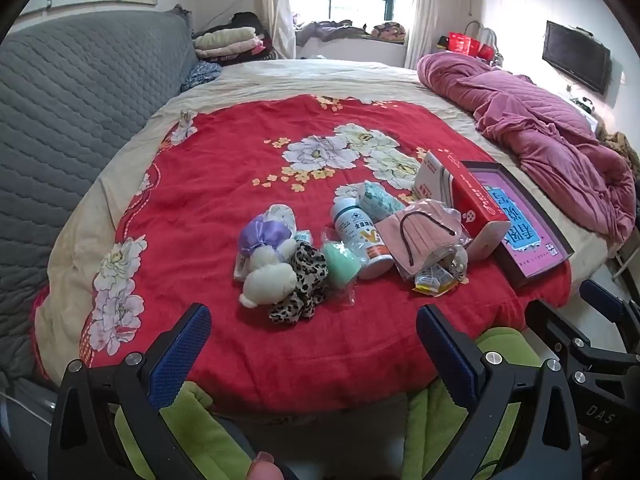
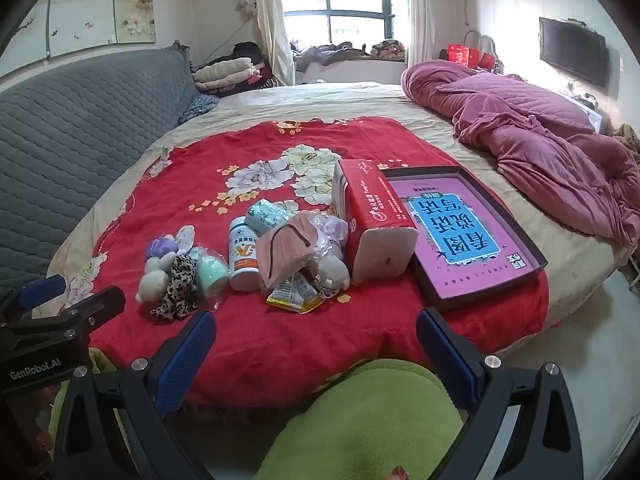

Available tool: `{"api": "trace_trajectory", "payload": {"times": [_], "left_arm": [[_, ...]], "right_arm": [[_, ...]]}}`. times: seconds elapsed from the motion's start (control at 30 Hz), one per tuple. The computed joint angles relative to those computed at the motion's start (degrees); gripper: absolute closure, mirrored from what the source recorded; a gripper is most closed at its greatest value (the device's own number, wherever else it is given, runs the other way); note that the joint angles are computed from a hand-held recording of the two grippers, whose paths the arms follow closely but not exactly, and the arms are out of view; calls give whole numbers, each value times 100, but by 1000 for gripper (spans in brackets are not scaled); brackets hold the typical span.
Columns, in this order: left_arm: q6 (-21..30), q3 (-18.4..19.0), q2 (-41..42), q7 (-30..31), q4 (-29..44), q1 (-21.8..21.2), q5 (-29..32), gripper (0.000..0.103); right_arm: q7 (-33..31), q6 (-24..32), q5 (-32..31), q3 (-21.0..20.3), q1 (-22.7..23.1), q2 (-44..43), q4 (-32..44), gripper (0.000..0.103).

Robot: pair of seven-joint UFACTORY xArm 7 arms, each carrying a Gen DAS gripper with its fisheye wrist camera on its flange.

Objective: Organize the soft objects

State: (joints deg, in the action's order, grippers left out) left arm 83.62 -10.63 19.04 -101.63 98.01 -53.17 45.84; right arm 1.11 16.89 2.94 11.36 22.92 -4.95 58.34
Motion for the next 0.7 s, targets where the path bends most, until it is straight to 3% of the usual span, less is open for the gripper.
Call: {"api": "trace_trajectory", "payload": {"times": [0.43, 0.7], "left_arm": [[-158, -36, -203, -29, -343, 114, 28, 0], [53, -59, 17, 7, -7, 33, 101, 0]], "right_arm": [[39, 33, -16, 3, -6, 16, 31, 2], [-37, 56, 49, -2, 25, -6, 35, 2]]}}
